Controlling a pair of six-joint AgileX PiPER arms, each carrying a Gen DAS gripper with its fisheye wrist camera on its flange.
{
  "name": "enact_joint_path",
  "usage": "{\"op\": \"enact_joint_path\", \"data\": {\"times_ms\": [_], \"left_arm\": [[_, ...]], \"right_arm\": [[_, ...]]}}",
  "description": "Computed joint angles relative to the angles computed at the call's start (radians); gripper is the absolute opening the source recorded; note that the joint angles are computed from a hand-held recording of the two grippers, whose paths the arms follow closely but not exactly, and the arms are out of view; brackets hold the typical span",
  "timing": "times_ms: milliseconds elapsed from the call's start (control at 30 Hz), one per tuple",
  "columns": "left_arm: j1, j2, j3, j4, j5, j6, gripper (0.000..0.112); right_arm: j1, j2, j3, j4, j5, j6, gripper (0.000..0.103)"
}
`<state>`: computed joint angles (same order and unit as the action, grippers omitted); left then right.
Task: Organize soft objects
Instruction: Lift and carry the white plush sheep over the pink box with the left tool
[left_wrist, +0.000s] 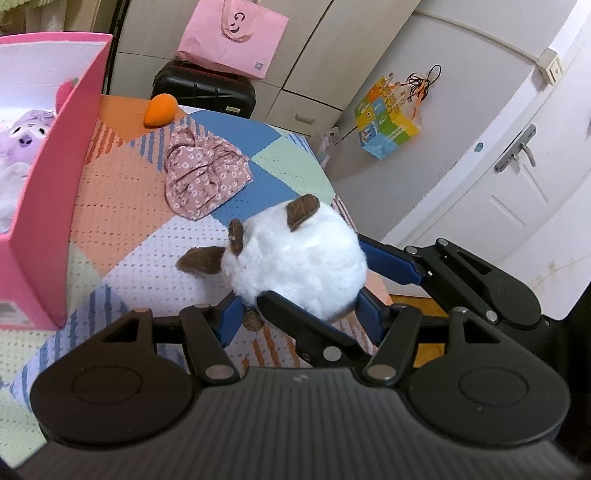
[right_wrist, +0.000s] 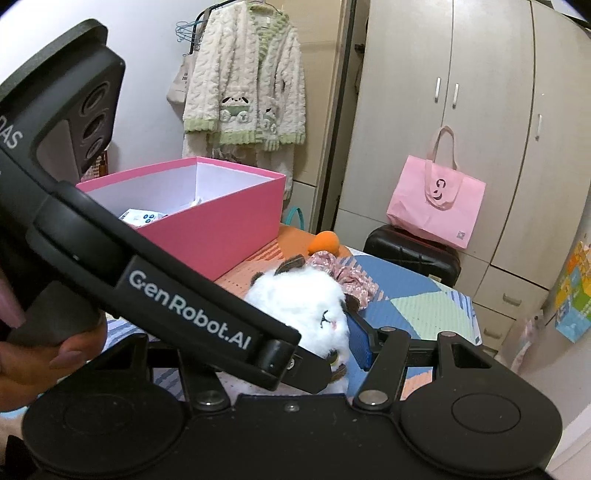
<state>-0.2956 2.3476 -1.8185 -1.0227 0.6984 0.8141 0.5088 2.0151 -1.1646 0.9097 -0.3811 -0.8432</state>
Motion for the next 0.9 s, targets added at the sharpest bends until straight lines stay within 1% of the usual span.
{"op": "enact_joint_path", "data": {"times_ms": [133,267,400,500,600,700,767,900], "left_arm": [[0.008,-0.054,0.090,-0.040,-0.028,0.063,0.063],[0.019,-0.125,0.200,-0.111,-0.064,0.158,0.063],[0.038,-0.192,0.291,-0.180,-0.080,0.243,0.063],[0.055,-0.255,0.378,-0.261,-0.099,0.340,0.063],[0.070,-0.309,0.437,-0.296,-0.121,0.388,0.063],[0.090,-0.358,0.476,-0.288,-0.136,0.391,0.063],[0.108,-0.392,0.494,-0.268,-0.148,0.381,0.063],[0.166,-0.456,0.530,-0.289,-0.137,0.411,0.063]], "right_arm": [[0.024,-0.005,0.009,0.004,-0.021,0.011,0.065],[0.061,-0.020,0.035,-0.007,-0.065,0.032,0.065],[0.102,-0.038,0.048,0.007,-0.101,0.017,0.065],[0.130,-0.052,0.054,0.007,-0.125,0.006,0.065],[0.157,-0.064,0.056,-0.002,-0.147,0.001,0.065],[0.174,-0.063,0.026,0.011,-0.139,-0.037,0.065],[0.180,-0.060,-0.004,0.003,-0.117,-0.051,0.065],[0.180,-0.049,-0.068,-0.075,-0.067,0.010,0.065]]}}
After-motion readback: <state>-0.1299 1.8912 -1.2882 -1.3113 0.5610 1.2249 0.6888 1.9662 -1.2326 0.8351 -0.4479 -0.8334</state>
